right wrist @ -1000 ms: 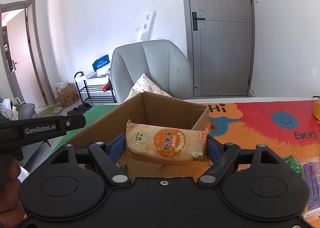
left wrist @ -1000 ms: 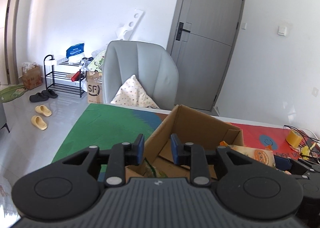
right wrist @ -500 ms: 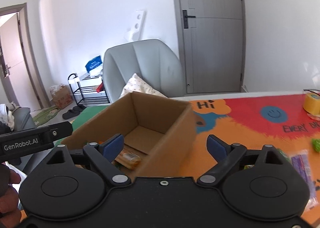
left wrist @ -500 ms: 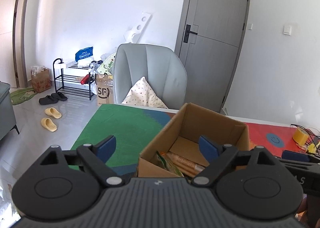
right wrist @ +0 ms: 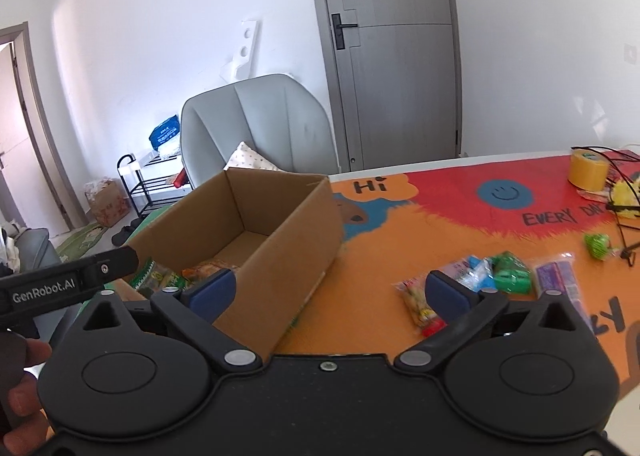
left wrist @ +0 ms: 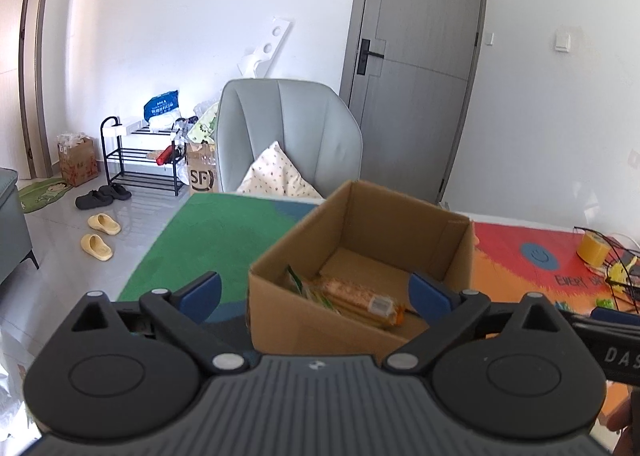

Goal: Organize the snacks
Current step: 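Move both tools back from the box toward the snack pile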

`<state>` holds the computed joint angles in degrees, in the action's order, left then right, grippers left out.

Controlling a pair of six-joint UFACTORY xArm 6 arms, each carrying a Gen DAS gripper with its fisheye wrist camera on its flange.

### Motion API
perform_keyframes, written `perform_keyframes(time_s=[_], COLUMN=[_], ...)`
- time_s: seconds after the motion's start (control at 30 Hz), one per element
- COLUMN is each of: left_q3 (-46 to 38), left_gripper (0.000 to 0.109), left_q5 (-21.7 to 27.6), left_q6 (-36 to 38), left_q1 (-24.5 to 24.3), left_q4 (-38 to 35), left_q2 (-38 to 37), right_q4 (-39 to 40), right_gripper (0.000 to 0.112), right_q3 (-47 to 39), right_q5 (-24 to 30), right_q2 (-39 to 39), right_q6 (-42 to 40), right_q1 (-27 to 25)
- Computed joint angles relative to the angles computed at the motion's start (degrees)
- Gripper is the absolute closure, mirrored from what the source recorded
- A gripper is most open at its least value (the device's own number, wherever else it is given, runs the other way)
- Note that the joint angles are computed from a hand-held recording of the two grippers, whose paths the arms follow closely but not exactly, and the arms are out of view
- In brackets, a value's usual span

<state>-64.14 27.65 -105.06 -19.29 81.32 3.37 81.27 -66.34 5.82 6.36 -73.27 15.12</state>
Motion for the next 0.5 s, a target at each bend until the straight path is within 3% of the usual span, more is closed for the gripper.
perform_keyframes(time_s=[0.2,0.5], left_q3=[0.67,-0.35], left_gripper=[0.009,0.006], left_q5=[-0.20,0.02], left_q6=[-5.41,-0.17], left_q1=[-1.83,-4.48], left_q4=[3.29,-2.52], left_q2=[-0.24,1.10], right_q4=[6.11,20.46], right_gripper=[0.009,0.009], right_q3=[2.78,5.12], right_q5=[0.62,1.45], right_q2=[-2.20,-4.92], right_q6=[-5.61,-19.96], right_q1=[-2.15,-5.68])
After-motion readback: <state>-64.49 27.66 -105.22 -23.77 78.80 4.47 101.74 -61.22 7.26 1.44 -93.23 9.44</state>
